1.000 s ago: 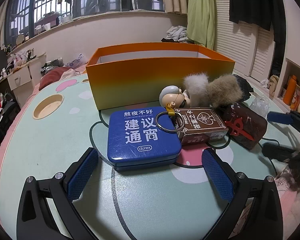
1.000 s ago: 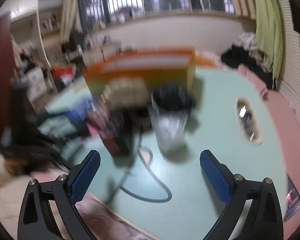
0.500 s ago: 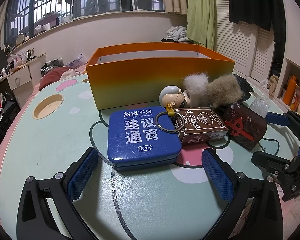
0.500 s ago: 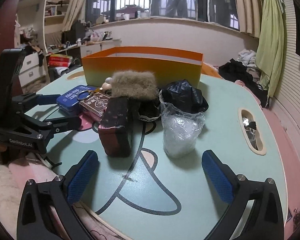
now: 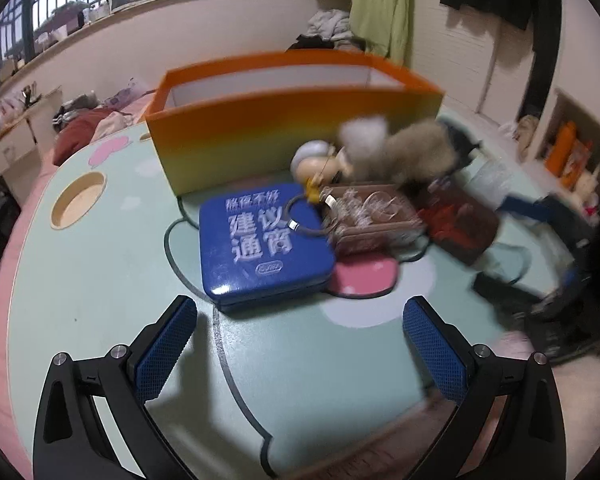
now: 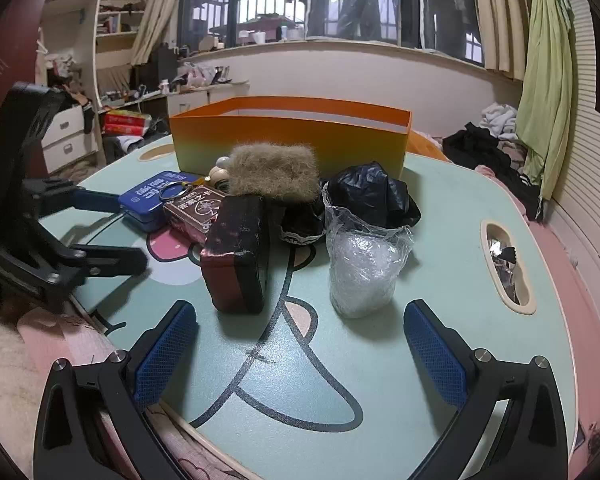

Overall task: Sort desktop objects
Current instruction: 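Reach into the orange box and grasp the black toy car with left tool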

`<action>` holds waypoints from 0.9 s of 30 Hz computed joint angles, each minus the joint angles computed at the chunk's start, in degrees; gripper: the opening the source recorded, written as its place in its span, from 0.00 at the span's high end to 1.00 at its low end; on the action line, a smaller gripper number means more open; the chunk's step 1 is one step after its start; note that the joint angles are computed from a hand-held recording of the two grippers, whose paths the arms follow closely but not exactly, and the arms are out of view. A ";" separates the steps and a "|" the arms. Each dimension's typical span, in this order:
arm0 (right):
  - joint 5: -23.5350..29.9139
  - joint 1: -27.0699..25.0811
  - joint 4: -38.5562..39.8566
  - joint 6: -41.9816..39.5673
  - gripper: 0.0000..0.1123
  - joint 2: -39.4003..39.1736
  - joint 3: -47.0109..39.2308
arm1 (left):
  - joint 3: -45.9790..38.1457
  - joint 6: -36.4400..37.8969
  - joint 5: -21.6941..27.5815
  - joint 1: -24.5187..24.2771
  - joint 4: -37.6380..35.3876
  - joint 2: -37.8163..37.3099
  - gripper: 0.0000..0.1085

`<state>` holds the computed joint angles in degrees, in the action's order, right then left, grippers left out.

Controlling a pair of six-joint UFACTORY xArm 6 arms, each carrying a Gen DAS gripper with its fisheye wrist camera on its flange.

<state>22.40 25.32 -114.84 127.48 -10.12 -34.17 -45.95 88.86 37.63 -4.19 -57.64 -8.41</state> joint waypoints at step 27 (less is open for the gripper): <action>-0.60 0.16 1.41 -1.73 0.08 -2.73 1.34 | -59.43 -57.20 33.39 -17.61 36.94 37.59 0.42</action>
<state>21.80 25.48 -113.43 125.76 -12.85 -32.82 -105.38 31.66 71.02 -21.80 -20.70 29.18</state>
